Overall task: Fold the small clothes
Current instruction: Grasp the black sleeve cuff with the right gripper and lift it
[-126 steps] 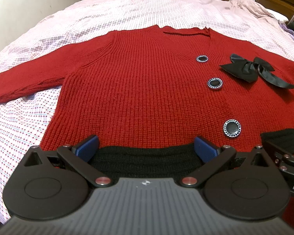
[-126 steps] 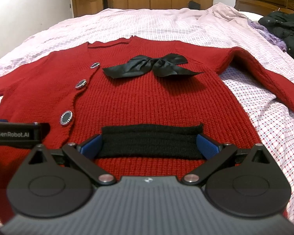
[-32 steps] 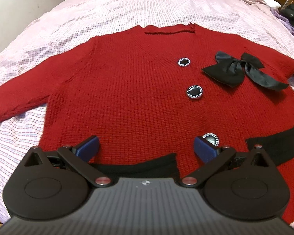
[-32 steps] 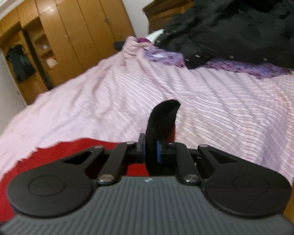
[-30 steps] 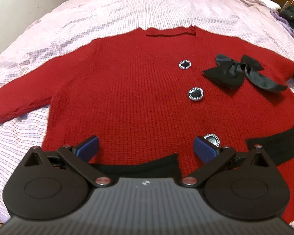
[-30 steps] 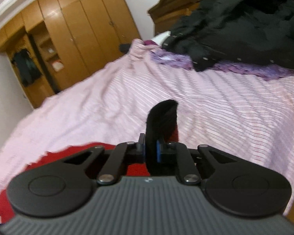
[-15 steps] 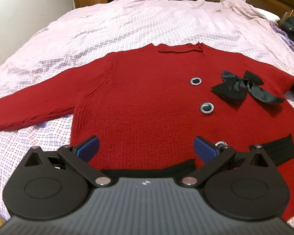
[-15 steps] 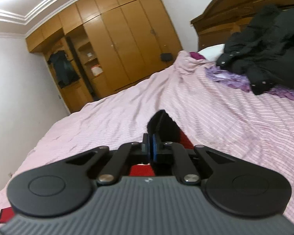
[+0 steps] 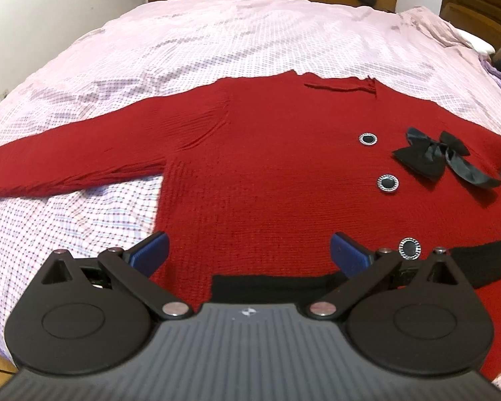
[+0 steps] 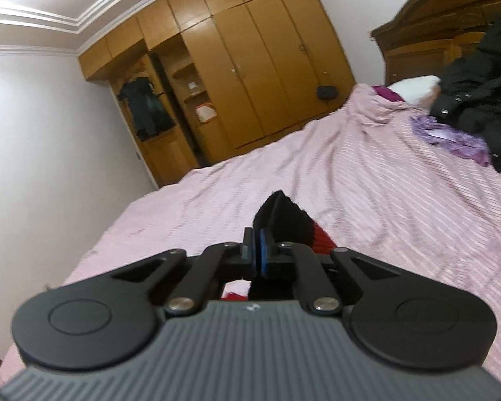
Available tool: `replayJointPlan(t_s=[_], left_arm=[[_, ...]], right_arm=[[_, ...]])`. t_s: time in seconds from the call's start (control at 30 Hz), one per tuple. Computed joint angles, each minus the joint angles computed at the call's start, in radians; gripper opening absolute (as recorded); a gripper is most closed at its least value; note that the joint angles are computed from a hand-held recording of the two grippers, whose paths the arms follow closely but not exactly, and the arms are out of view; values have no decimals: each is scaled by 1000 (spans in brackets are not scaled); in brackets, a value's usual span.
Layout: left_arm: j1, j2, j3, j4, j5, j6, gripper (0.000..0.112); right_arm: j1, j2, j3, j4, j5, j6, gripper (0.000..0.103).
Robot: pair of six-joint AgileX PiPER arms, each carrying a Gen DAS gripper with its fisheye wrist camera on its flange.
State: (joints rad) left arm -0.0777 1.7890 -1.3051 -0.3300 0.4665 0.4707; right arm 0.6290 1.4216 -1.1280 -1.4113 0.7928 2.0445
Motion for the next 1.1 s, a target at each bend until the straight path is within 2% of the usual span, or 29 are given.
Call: replayJointPlan(t_s=[0.27,0.43,0.67,0.9,1.03,1.1], left_arm=[[56,6,-8,-40,5,33,103],[86,12,-9,-46,-6,45,103],[134,30,-21,-62,-11,71,103],[173,49,-35,-80,-5,104,103],[182,63,-46,-82,2,105,103],[183,66,-48,-82,2,108,103]], right_arm=[[10,166,-256,22,-77,-118,6],[19,303,-455,89,-135,-227,6],[23,529,-754,332,-190,-461,6],[23,742,-938,614,-214,-661,6],[22,824,-991,731,-232,-730,7],[20,875,-1056,836,-237,-812,9]])
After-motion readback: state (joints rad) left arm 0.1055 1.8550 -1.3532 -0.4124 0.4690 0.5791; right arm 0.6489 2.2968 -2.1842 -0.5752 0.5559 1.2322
